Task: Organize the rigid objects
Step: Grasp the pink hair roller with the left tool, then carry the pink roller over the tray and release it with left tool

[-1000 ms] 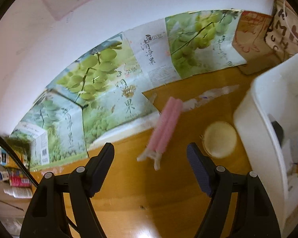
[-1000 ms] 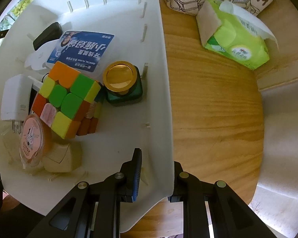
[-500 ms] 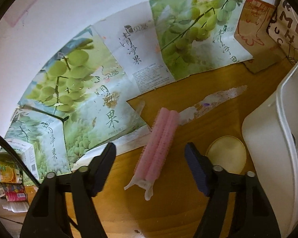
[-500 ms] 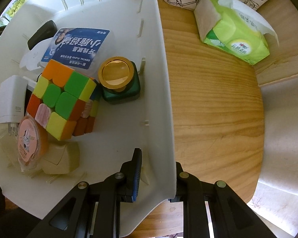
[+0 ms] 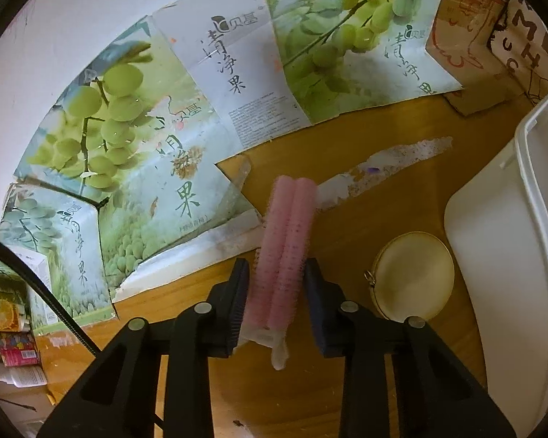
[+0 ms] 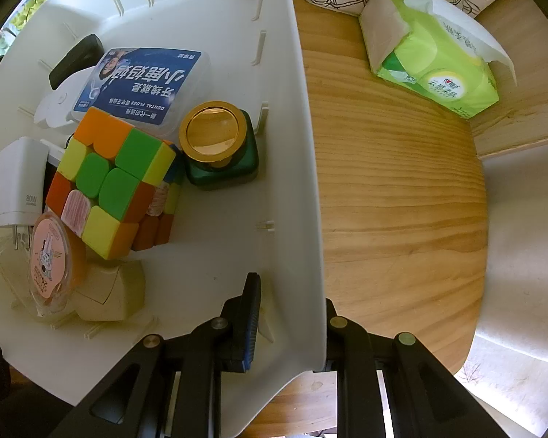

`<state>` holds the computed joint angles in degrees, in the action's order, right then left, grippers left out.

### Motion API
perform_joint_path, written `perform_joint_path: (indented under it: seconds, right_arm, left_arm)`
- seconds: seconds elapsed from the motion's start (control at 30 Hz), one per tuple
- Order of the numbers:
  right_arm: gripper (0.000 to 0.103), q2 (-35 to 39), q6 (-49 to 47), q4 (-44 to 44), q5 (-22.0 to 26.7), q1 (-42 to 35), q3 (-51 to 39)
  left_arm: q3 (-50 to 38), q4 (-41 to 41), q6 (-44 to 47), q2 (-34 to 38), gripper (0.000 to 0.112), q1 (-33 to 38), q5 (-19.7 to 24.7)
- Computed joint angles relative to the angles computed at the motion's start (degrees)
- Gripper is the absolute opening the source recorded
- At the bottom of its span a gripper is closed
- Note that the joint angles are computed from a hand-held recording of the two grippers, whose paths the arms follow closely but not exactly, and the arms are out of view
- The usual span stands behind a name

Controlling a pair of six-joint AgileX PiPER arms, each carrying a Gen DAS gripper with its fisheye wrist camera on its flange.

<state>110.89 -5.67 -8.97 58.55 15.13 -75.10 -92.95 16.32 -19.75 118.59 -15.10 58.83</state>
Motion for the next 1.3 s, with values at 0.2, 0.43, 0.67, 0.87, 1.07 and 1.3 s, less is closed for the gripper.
perform_joint_path:
  seconds: [0.2, 0.43, 0.67, 0.87, 1.07, 1.3]
  right_arm:
    - [0.021, -0.1, 0.1, 0.1, -0.1, 0.0, 0.1]
    - [0.021, -0.8, -0.6, 1.0, -0.8, -0.5, 0.9]
    - [0.021, -2.5, -3.2, 2.7, -0.7, -2.2, 1.3]
    - [0.021, -4.5, -6.1, 4.4, -1.0, -3.7, 2.2]
    - [0.019, -6.8, -8.5, 5.2, -0.7, -4.4, 2.6]
    - [0.017, -9.9, -10.7, 5.3, -0.7, -4.4, 3.4]
  left_arm:
    - [2.7, -2.4, -0.3, -1.3, 0.029, -0.5, -1.6]
    - [11.9, -2.4, -8.9, -6.7, 0.028, -2.9, -4.9]
    - [25.2, -5.9, -21.8, -15.5, 0.028, -5.5, -10.2]
    - [38.2, -6.5, -37.3, -25.0, 0.028, -11.2, -13.6]
    - [44.2, -4.6, -51.0, -32.9, 0.028, -19.6, -11.8]
    - [40.9, 0.8, -63.7, -39.7, 0.028, -29.0, -2.5]
